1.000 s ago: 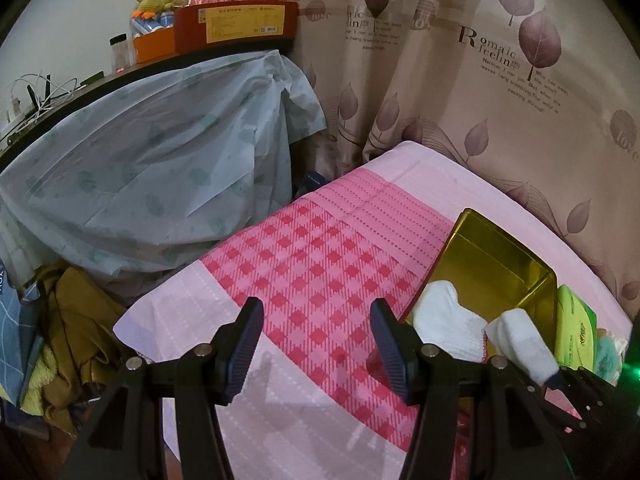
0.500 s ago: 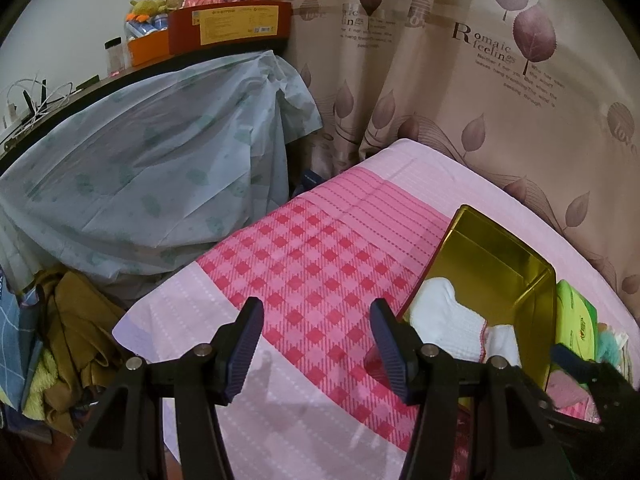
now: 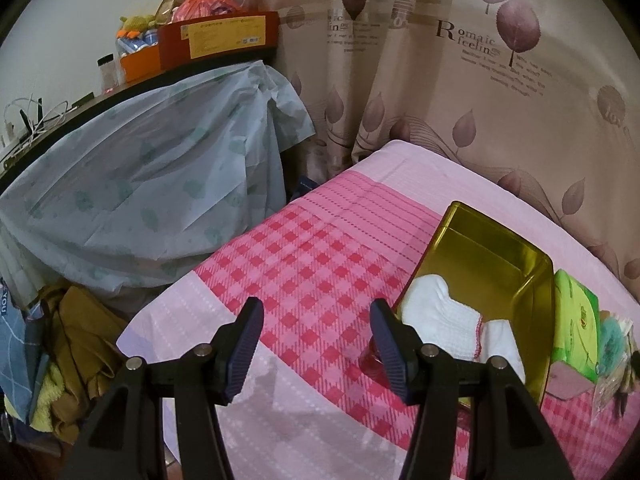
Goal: Organize soft objects
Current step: 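Grasp the orange-and-white patterned towel with the right gripper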
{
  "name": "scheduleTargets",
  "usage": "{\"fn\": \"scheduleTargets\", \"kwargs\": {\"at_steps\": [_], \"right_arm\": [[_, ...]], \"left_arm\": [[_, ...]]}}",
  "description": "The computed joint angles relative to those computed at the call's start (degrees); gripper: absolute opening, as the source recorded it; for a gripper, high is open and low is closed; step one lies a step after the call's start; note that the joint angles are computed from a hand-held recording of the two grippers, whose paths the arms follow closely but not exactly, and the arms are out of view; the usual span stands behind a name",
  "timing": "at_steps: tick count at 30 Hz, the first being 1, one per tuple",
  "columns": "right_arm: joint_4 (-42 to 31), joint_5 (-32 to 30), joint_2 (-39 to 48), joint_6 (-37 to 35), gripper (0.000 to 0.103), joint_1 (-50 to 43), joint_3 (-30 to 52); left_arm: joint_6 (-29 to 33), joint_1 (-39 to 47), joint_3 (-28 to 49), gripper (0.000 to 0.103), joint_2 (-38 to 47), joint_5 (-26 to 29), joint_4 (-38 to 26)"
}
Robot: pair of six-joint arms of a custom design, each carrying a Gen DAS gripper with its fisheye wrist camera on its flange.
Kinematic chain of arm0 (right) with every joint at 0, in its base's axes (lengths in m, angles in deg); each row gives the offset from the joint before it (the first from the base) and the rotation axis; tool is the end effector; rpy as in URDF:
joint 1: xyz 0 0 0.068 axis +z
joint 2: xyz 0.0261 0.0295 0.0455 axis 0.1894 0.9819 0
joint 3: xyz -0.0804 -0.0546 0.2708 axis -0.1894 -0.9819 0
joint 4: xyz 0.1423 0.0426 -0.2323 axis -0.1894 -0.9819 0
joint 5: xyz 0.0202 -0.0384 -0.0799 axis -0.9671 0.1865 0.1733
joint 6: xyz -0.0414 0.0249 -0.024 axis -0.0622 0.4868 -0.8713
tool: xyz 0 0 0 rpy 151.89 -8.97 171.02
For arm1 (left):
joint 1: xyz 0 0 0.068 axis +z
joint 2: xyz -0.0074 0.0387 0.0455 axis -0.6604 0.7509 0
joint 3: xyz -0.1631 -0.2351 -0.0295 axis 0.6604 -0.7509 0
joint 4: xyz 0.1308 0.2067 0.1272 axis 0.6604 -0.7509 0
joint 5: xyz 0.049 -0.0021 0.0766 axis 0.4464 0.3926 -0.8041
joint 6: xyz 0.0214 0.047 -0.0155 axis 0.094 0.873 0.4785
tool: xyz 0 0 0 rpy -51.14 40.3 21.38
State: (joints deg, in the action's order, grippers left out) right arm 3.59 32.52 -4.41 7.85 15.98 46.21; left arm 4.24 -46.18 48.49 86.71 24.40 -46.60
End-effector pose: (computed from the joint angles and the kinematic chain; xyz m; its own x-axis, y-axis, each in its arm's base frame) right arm 0.2695 0.0209 0.2542 -0.7133 0.0360 -0.6999 0.0402 0.9991 0.0104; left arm 0.3096 -0.0188 0.2625 -0.7064 -0.1879 -0.6824 -0.2413 0.9703 -0.0175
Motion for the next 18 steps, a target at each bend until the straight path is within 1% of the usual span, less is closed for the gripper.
{"fn": "scheduleTargets", "kwargs": {"at_steps": [2,5,9,12,15,17,18], "right_arm": [[0.68,-1.63,-0.79,-1.92,0.07,-6.27,-1.56],[1.68,-5.97,0.81,-4.47,0.07,-16.36,-2.62],[4.1,-9.84,5.2,-6.8,0.07,-24.23,-2.69],[5.96,-12.71,8.76,-6.84,0.07,-26.81,-2.07],[7.83,-15.05,10.72,-7.88,0.07,-29.49,-2.49],[9.35,-15.55,13.18,-7.49,0.072,-29.55,-1.87],[10.15,-16.12,14.2,-7.56,0.075,-29.94,-1.75]], "left_arm": [[0.16,-0.58,-0.16,0.057,-0.03,-0.61,0.16],[0.66,-1.31,-0.24,0.057,0.13,-1.39,0.4],[1.94,-2.93,-0.67,0.057,0.12,-2.64,1.2],[3.21,-4.61,-1.01,0.057,0.08,-3.86,1.97],[4.63,-6.23,-1.73,0.057,-0.54,-3.41,2.89],[5.61,-7.79,-2.24,0.057,-0.94,-3.17,3.27],[6.17,-8.95,-2.56,0.057,-1.15,-3.36,3.42]]}}
